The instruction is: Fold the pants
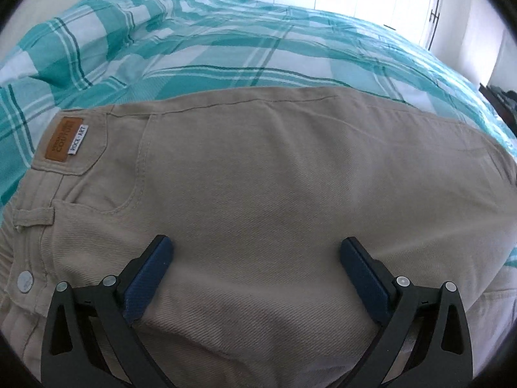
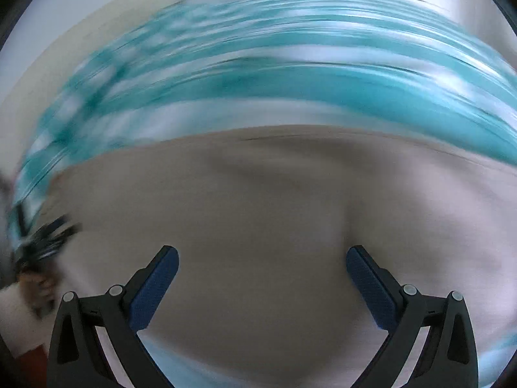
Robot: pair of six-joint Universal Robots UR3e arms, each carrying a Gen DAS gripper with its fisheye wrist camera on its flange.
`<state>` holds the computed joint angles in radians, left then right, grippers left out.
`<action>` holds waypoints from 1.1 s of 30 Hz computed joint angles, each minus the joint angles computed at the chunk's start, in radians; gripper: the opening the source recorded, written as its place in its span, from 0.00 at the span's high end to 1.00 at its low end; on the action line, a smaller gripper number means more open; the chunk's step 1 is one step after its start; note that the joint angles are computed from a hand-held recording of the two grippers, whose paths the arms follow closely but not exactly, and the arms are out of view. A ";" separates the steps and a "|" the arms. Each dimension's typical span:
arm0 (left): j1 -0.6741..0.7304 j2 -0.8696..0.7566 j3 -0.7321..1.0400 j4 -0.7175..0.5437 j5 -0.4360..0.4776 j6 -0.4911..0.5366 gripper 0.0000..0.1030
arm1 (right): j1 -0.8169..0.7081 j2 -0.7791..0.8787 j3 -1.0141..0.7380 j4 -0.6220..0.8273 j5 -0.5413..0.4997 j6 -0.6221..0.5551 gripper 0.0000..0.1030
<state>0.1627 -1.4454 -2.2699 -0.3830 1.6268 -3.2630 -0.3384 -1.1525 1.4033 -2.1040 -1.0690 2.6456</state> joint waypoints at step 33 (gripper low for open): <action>-0.025 -0.040 0.033 0.010 0.037 -0.013 0.00 | -0.970 -0.879 0.340 0.730 0.251 -0.759 0.99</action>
